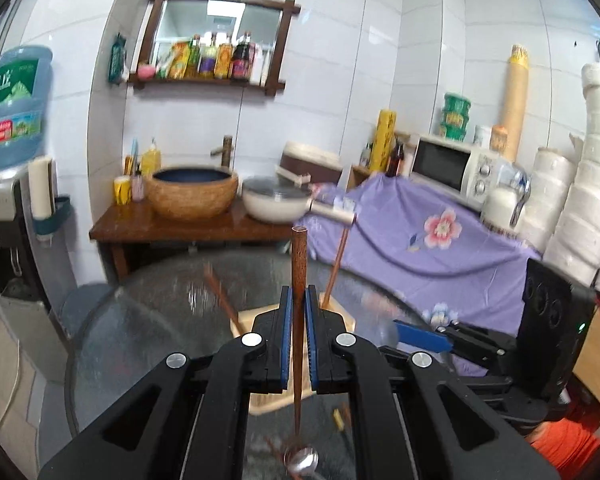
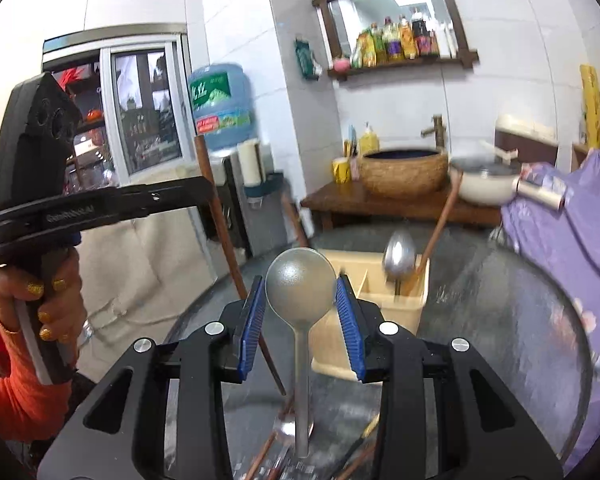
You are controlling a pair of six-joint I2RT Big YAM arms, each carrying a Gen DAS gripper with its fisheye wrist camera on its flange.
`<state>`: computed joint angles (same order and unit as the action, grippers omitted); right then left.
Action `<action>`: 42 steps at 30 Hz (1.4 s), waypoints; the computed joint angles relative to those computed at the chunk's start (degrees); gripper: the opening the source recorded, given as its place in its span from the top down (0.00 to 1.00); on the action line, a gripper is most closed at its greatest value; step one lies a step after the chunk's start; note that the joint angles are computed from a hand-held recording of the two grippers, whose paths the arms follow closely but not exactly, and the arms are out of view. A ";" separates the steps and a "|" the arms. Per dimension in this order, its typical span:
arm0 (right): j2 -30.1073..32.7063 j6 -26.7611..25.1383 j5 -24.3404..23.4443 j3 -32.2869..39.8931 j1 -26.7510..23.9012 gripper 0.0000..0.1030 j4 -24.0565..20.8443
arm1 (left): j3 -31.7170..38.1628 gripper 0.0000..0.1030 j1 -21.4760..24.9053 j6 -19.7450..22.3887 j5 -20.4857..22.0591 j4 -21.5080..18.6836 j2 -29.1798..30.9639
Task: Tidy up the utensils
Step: 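Lower the chopstick and ladle into the caddy and open both grippers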
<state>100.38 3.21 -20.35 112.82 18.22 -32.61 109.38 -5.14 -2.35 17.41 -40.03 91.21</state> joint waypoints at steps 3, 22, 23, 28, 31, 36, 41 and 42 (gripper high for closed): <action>2.91 -0.06 1.36 6.91 0.08 0.64 0.09 | 6.42 0.94 -0.20 -0.74 -0.36 -0.52 2.35; 18.67 -0.66 13.21 24.73 0.42 0.64 0.83 | 25.12 0.99 -1.90 -2.74 -9.79 -7.79 18.51; 18.19 -0.64 13.24 23.17 0.37 0.64 1.19 | 24.00 0.99 -1.79 -2.70 -9.49 -7.42 18.17; 16.90 -0.29 12.98 18.47 0.26 0.64 0.61 | 18.09 0.99 -1.61 -2.28 -8.32 -5.65 16.32; 16.47 -1.12 13.01 16.54 0.35 0.64 0.20 | 15.64 0.99 -1.37 -2.41 -7.17 -5.49 15.53; 15.05 -2.11 13.38 12.33 0.61 0.62 1.65 | 9.72 0.92 -1.17 -3.01 -6.17 -3.18 12.80; 12.26 -1.85 13.68 7.12 0.47 0.42 5.10 | 1.59 0.54 -1.00 -4.23 -7.28 1.04 8.60; 11.69 -2.05 14.24 6.35 0.48 0.42 5.29 | 0.62 0.53 -0.88 -4.42 -7.43 1.34 8.10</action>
<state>112.07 1.17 -6.11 119.17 18.71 -27.32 110.00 -6.02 -6.78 9.98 -38.69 99.31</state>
